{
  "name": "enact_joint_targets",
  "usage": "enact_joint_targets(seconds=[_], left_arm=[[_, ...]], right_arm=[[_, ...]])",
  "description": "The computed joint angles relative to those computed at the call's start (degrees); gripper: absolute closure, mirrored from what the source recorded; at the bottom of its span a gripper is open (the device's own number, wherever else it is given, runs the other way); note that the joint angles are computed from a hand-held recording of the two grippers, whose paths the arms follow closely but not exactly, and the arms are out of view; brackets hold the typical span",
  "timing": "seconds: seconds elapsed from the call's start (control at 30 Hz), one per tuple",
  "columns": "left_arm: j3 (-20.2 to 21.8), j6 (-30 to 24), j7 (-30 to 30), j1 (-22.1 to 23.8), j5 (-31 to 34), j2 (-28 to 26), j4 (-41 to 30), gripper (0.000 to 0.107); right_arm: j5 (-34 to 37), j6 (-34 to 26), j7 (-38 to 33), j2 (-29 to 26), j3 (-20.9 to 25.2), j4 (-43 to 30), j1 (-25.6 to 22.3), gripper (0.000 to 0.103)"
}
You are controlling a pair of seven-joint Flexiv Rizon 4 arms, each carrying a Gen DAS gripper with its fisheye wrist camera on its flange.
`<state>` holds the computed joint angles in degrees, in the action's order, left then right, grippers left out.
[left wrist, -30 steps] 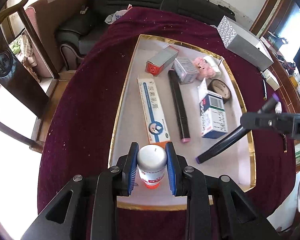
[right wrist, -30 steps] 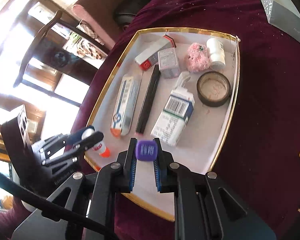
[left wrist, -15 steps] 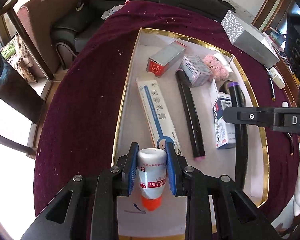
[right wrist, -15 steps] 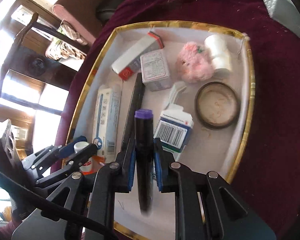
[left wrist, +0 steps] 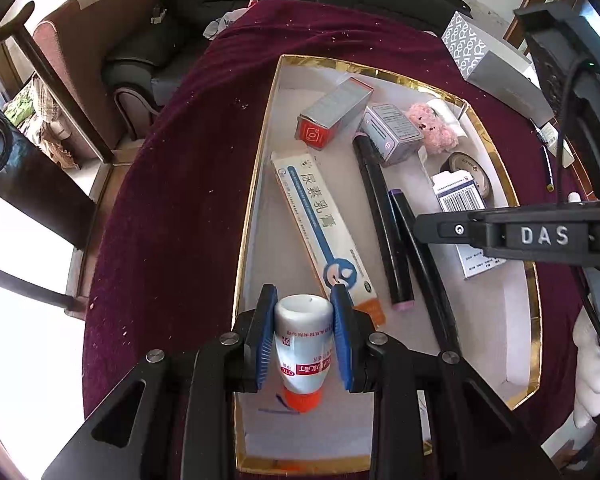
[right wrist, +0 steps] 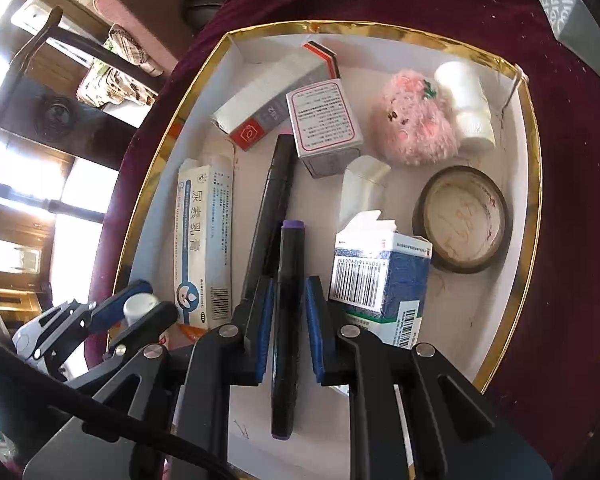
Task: Organize objects
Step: 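Lower the bottle and marker into the tray and open both grippers, then move both grippers back to the black markers on the table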
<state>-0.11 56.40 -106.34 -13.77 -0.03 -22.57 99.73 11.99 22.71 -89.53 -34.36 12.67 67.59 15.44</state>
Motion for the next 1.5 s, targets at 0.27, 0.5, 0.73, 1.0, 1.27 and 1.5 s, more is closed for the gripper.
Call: enact_joint_targets(seconds=[0.27, 0.5, 0.73, 1.0, 1.27, 1.5], left_arm=[[1.10, -2.16, -4.42, -1.58, 3.84, 2.56, -1.22, 0.064], [0.66, -5.34, -5.67, -2.19, 6.53, 2.28, -4.11, 0.064], [0.02, -8.01, -7.34, -4.17, 8.33, 1.27, -7.62, 0.064], [-1.78, -11.05, -8.25, -8.02, 9.24, -1.92, -14.81, 0.064], [-4.03, -13.62, -6.78, -11.92, 4.61, -8.26, -22.85, 0.064], [-4.08, -16.15, -6.94, -16.02, 3.83, -13.07, -29.65, 0.064]], right_arm=[[1.56, 1.56, 0.69, 2.33, 0.19, 1.68, -0.80, 0.055], [3.62, 4.09, 1.60, 5.44, 0.02, 5.33, -2.58, 0.053], [7.60, 5.67, 2.59, 8.00, -0.47, 8.28, -6.44, 0.048], [13.39, 7.37, 1.78, 12.02, -2.83, 12.00, -14.49, 0.048], [11.08, 9.73, 3.03, 15.01, -9.09, 16.52, -22.85, 0.047], [9.55, 9.12, 2.74, 14.27, -10.65, 17.68, -27.42, 0.047]])
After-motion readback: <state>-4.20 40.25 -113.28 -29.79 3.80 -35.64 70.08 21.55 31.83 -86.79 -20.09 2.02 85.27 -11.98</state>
